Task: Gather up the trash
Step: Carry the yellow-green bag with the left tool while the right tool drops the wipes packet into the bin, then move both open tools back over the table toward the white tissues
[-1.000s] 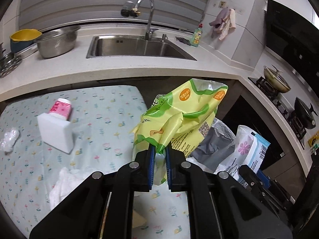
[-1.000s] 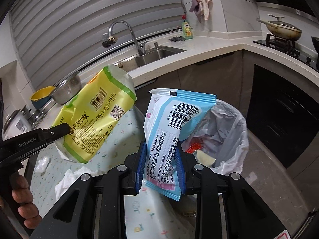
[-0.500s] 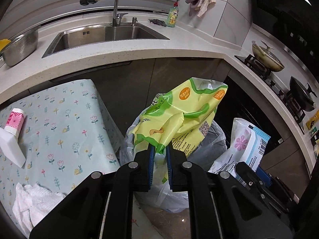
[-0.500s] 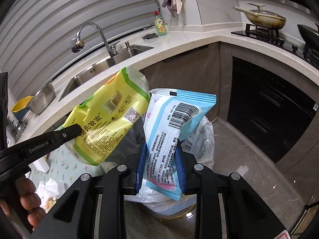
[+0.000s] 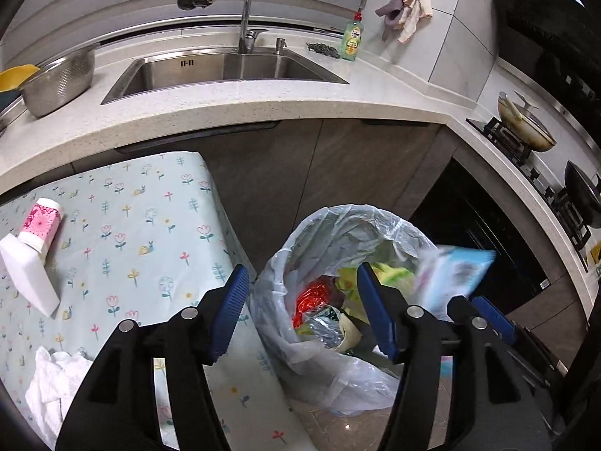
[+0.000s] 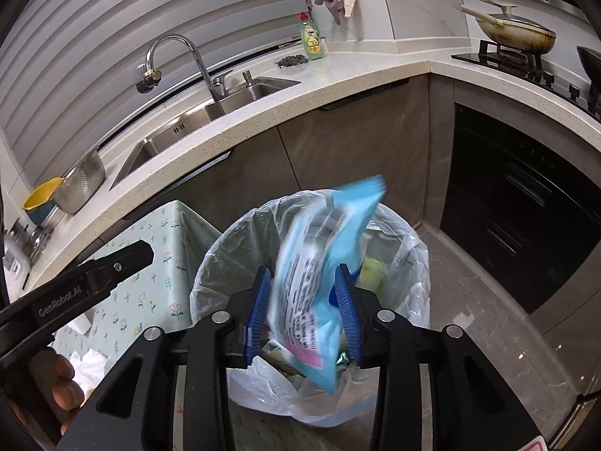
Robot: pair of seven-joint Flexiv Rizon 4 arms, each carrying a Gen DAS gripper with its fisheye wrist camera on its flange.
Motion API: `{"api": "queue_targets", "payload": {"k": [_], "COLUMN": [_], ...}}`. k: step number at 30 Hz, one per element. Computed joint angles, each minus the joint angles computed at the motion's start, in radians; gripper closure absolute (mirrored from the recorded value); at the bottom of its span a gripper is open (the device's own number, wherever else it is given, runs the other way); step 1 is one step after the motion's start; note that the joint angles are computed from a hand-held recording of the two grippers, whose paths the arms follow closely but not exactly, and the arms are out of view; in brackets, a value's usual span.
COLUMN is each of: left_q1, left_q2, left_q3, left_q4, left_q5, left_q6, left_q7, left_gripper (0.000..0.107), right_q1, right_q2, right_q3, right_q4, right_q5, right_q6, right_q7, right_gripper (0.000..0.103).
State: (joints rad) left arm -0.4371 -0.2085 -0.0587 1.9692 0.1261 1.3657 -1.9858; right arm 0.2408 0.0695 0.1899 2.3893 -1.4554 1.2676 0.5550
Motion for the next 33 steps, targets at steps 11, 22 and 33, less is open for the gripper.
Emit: {"api": "queue_targets", "payload": {"k": [11,22,33], "left_q1": [0.029,0.159,0.273], "left_q2": [0.112,0.319,0.51], "left_q3": [0.027,-0.018,-0.012], "left_q4": [0.061,0.207,0.371], "left_q5": [0.111,0.158,0.058], "left_q6": [-0.012,-0.029,-0.038], "left_q7": [-0.084,-0.104,0.014], "left_gripper": [0.04,0.033,0.03], "right_q1": [0.055,0.158,0.292], "right_q2": [0.021,0.002,-0.075], "right_q3": [0.044,0.102,0.126], "right_q4": [-0.03,-0.11,-0.213], "right_q5": [0.064,0.119,0.159], "right_q6": [-0.064,-0.142,-0.228], "right_q7": [-0.044,-0.092,-0.124], "right_gripper": [0.05,0.05,0.045]}}
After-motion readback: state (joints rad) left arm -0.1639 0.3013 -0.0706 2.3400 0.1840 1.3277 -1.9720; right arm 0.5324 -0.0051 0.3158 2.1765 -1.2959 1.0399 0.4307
